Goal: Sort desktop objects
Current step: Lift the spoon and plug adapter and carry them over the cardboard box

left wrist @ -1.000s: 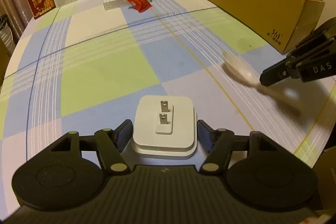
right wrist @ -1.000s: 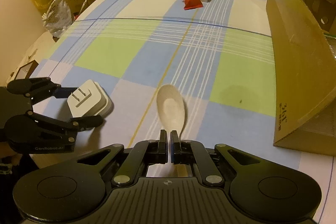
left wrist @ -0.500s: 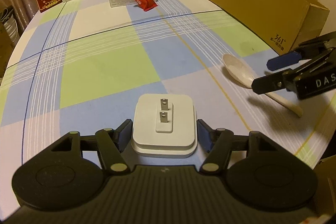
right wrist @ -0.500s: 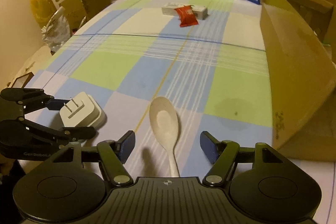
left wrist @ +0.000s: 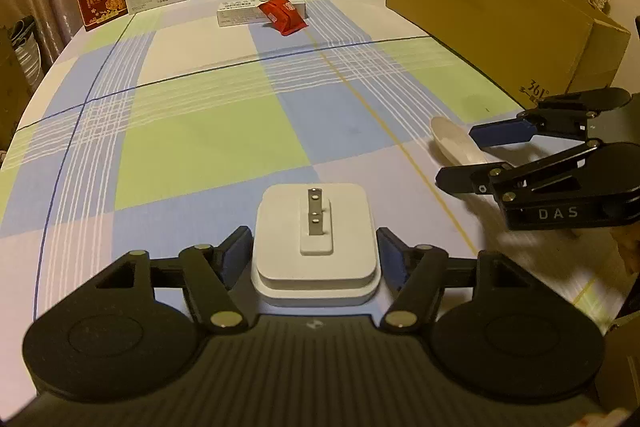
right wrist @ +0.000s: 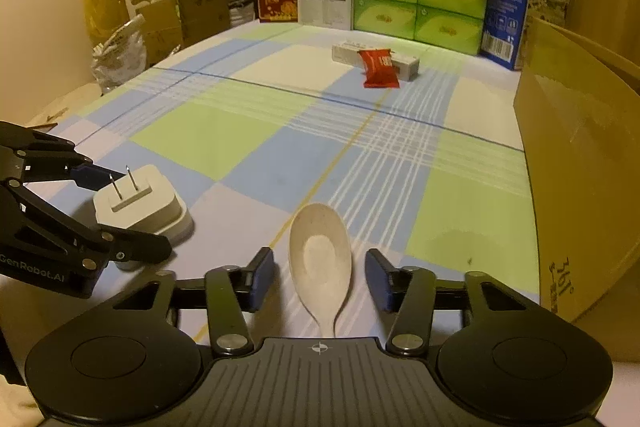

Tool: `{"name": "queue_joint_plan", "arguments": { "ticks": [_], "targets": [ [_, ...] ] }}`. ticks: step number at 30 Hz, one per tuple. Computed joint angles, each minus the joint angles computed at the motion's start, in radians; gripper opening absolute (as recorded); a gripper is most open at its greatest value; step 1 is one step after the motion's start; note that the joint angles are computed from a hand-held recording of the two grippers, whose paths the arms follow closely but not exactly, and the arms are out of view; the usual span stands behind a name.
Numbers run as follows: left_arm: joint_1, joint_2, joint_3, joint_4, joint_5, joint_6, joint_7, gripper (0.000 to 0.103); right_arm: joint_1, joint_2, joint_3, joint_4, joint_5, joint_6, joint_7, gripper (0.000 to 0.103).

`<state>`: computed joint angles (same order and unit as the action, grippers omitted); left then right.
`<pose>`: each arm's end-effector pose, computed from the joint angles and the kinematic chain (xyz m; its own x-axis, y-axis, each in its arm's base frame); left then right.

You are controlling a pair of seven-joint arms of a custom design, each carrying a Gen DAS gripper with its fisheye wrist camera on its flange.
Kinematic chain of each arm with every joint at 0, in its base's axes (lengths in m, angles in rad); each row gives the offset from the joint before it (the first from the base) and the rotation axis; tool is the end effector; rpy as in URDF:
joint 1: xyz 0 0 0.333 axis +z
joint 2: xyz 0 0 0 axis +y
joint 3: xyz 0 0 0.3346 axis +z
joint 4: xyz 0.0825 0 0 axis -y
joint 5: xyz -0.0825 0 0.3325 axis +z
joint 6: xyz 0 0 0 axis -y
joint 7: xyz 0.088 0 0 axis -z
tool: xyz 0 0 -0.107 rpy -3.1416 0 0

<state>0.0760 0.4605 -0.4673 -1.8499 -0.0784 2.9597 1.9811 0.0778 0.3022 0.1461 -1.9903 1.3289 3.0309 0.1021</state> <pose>0.6239 -0.2007 0.4264 -0.5742 -0.8187 -0.0056 -0.6124 0.4340 -0.6607 0.5842 0.0505 0.4056 0.3818 -0.9242 -0.0112 -0.6215 -0.2477 -0.7432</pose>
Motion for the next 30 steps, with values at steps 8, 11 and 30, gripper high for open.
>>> {"name": "queue_joint_plan", "arguments": {
  "ticks": [8, 11, 30],
  "targets": [
    [-0.010, -0.003, 0.011, -0.007, 0.011, 0.013, -0.022, 0.067, -0.004, -0.008, -0.016, -0.004, -0.047, -0.042, 0.045, 0.030],
    [-0.014, -0.006, 0.016, -0.008, 0.018, 0.011, -0.036, 0.067, -0.005, -0.019, -0.013, -0.015, -0.051, -0.040, 0.059, 0.030],
    [-0.031, -0.064, 0.030, -0.067, 0.044, 0.046, -0.127, 0.060, 0.014, -0.120, -0.044, -0.046, 0.001, -0.021, 0.096, 0.030]
  ]
}}
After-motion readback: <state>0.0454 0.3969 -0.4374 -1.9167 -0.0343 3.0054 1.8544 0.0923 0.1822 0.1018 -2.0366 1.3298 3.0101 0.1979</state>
